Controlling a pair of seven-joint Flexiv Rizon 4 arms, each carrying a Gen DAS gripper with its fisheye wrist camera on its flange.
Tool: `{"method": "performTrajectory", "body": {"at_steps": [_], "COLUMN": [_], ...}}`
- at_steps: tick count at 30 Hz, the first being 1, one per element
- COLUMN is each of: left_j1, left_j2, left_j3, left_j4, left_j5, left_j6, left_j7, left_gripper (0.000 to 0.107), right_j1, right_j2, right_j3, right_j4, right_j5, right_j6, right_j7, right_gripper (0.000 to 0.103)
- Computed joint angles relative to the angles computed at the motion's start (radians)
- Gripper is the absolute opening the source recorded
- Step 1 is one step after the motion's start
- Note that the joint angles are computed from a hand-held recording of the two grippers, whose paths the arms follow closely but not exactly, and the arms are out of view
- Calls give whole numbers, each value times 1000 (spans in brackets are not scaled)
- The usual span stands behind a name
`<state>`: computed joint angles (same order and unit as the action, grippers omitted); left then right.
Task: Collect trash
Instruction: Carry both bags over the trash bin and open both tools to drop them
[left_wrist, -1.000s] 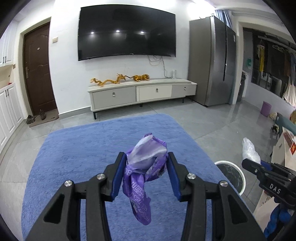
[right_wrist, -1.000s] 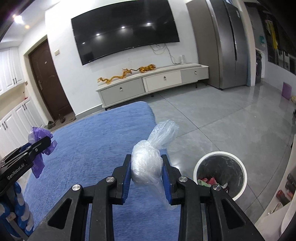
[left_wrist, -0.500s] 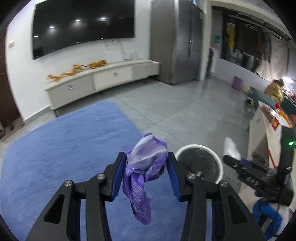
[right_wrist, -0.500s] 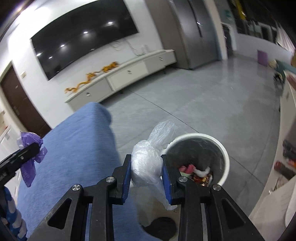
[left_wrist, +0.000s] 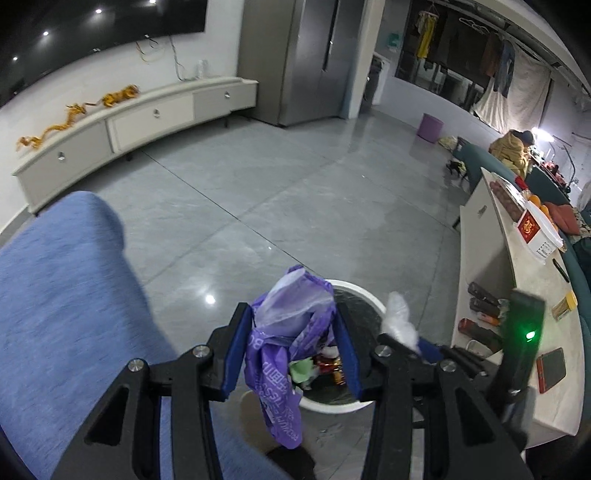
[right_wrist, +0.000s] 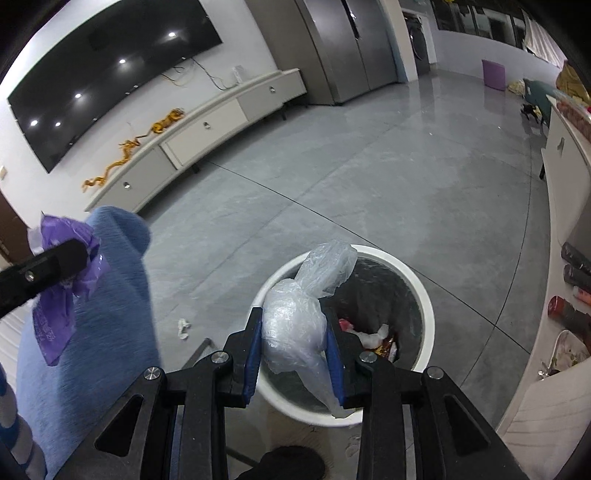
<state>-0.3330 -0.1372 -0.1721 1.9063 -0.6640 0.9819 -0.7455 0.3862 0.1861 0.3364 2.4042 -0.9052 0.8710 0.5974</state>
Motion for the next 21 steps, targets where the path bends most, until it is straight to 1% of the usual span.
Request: {"method": "performTrajectory", "body": {"at_steps": [4,5,6,7,8,9,11,13,15,18,20,21], "left_j1": [-4,-6,-4,-5,-8,-12,-16,-16,-17,-13,-10,-9], "left_j2": [-64,-80,-96,-111,-118,-130,-149,-167,-169,-147,-118,-94], "left_j3": [-17,-22,-27,-32,-35,-38,-44,-48,-50,-56,-55,-53], "left_j4": [-63,-78,-97,-111,-114,-122,-138,-158,-160,-134,-103,-78], "left_j5": [21,25,25,27,29,35,50,60,65,41,18,-1], "left_j6": [-44,-53,-73,-84,-80,-76,-80,-92,-85,-63,-40,-20], "left_j7": [-57,-74,-90,-107,-116,-129,-151,-169,-183,-174,-161,-148], "left_gripper": [45,47,48,53,58,60,63,64,64,64,64,64], "right_j1": [-37,-43,-48,-51,-54,-59,-65,-64,-62,-42,-21,-17], "right_j2": [-19,-22,-26,-30,-32,-34,-34,-25,-9,17,37,40], "right_j3": [-41,-45,-46,-47,-49,-52,-56,-48,-39,-15,9,11], "right_j4": [37,41,45,49,53,57,62,68,73,61,42,32], "right_j5": [-13,-13,-7,3,9,11,26,52,77,135,176,182], "right_j6": [77,88,93,93,95,101,104,92,77,17,-45,-60], "right_j7": [-9,-11,-13,-17,-18,-21,-34,-34,-31,-56,-72,-80], "right_gripper": [30,32,37,40,45,49,51,54,54,54,54,54]}}
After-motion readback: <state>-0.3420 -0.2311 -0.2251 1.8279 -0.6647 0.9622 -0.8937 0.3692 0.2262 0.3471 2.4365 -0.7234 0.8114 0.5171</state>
